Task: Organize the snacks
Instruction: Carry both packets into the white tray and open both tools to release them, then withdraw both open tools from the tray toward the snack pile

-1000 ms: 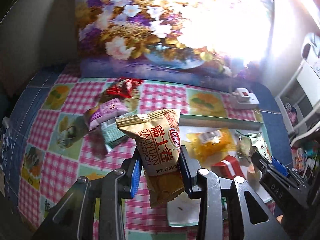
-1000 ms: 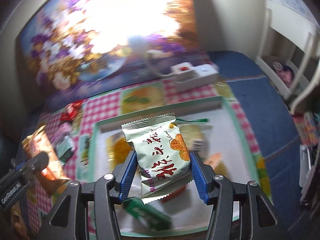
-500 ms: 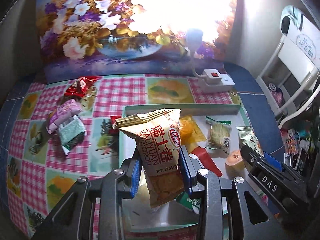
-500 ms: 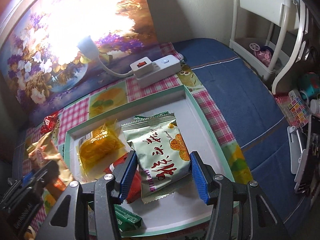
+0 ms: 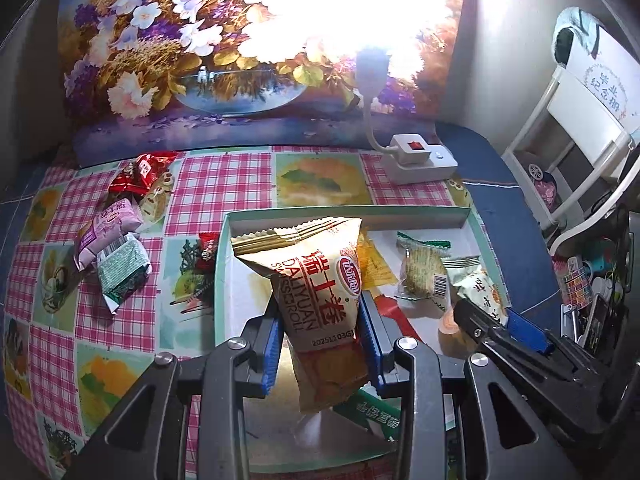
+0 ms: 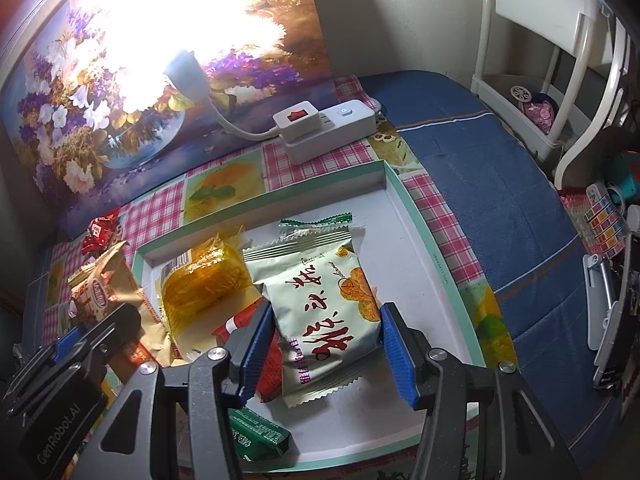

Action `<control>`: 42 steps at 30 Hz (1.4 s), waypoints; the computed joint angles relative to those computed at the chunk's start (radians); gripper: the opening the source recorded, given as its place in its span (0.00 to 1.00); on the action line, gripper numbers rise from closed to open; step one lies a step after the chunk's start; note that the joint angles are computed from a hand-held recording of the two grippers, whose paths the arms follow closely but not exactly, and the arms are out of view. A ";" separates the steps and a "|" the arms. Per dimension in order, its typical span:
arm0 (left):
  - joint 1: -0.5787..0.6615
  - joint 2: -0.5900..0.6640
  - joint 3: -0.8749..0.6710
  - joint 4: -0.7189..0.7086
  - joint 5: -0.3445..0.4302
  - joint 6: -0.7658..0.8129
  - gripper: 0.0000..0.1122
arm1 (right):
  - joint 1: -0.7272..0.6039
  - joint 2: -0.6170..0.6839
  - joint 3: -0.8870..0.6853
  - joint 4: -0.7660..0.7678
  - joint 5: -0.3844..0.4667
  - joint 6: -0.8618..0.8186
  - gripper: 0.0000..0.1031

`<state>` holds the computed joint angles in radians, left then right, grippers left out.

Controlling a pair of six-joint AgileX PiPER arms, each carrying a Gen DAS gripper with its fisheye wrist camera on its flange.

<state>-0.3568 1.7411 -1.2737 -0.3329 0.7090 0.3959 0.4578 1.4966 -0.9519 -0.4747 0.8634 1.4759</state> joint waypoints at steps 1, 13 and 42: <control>-0.003 -0.001 0.001 -0.002 0.000 0.005 0.33 | -0.001 0.000 0.000 0.002 -0.001 -0.002 0.55; -0.004 -0.008 0.006 0.007 0.006 0.018 0.43 | -0.010 0.006 -0.003 0.019 -0.005 -0.030 0.55; 0.069 0.064 -0.062 0.228 0.048 -0.247 0.76 | -0.042 0.103 -0.063 0.118 -0.015 -0.165 0.78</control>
<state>-0.2877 1.8055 -1.3357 -0.1052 0.7572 0.1490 0.4162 1.6000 -1.0153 -0.3563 0.8488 1.3107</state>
